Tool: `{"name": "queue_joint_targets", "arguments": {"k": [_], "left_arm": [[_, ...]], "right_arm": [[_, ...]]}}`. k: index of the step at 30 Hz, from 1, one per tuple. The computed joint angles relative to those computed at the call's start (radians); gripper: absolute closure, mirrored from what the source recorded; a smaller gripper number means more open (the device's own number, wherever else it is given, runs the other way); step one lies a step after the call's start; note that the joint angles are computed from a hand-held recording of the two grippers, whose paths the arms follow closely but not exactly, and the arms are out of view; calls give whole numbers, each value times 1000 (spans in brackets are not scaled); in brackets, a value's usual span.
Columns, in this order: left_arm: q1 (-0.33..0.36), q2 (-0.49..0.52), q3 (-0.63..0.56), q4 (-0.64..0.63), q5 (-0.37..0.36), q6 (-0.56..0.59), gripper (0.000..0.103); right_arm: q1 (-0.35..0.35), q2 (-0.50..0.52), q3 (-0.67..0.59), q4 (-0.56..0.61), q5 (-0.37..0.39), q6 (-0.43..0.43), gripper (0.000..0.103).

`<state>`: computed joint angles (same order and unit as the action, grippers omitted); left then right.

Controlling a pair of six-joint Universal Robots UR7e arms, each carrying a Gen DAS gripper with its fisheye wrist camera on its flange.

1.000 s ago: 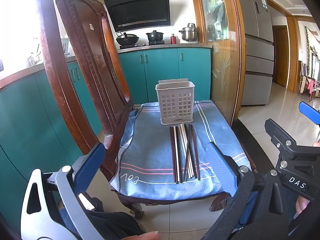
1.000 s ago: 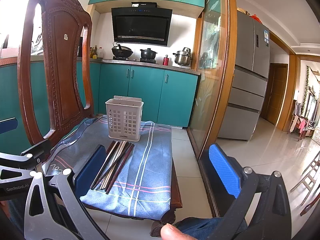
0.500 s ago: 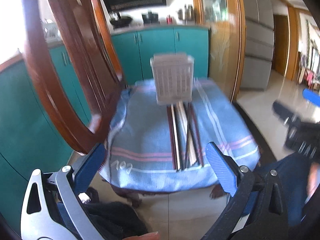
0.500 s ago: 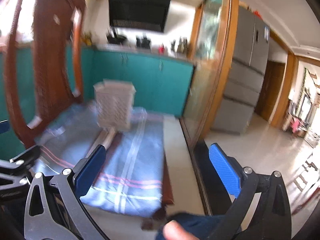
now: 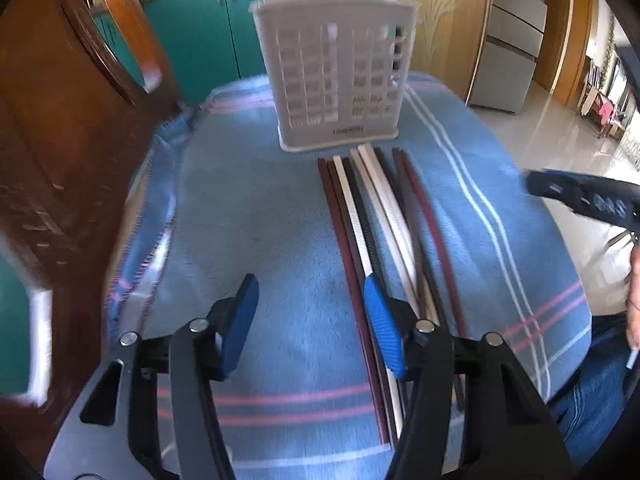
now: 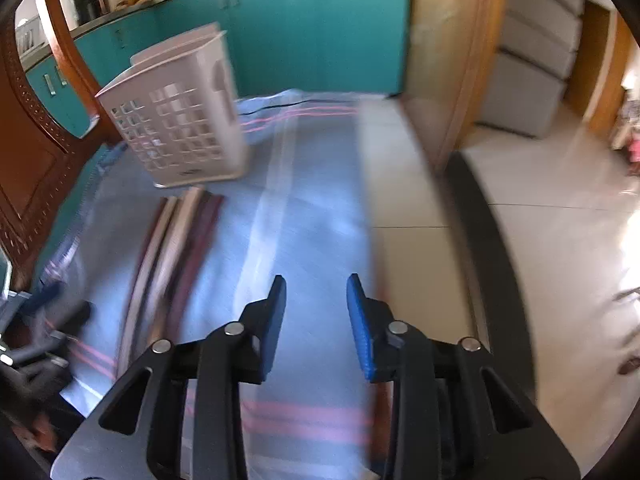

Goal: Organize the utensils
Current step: 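Move both tools down toward the row of chopsticks on the cloth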

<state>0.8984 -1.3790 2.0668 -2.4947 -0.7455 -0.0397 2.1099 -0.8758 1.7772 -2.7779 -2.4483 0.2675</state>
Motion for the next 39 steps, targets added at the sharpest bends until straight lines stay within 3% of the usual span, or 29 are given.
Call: {"name": "queue_joint_targets", "arguments": {"k": [3,7,11,13,18,21,24,26,27,28,30,32,35,39], "left_arm": [[30,13,-5,14,-16,-26,46],[49,11,-12,29,-44,-26,37],[54,14,-12,15,-40,-15,33],[54,15,-11,10,-40,-9,33],[56,23,-21,12,-33,-22,33],[58,24,-25,25,-7,-50,34],[71,26,-36,31,-4,-84,48],[72,30,-40,27,7,-95,58],[75,31,-45,27,11,-108,63],[78,31,-49,28,11,-116,64],[84,32,-56,26,12,-133,64],[84,27,-52,15,3,-137,64],[84,17,-44,-9,-40,-124,63],[67,18,-24,-50,-63,-79,48]], "right_arm": [[-30,86,-122,83,88,-41,70],[-52,196,-267,257,79,-35,70],[-44,243,-304,233,24,-103,74],[-45,245,-300,211,38,-146,99],[-37,254,-307,237,16,-170,103],[-32,224,-275,241,-43,-147,103],[-50,183,-235,203,-15,-125,103],[-59,163,-216,172,23,-127,101],[-60,156,-214,173,37,-125,93],[-60,152,-211,169,55,-125,80],[-59,151,-215,161,103,-136,66],[-57,157,-228,159,163,-162,66],[-48,185,-264,202,174,-177,66],[-37,207,-288,214,174,-200,66]]}}
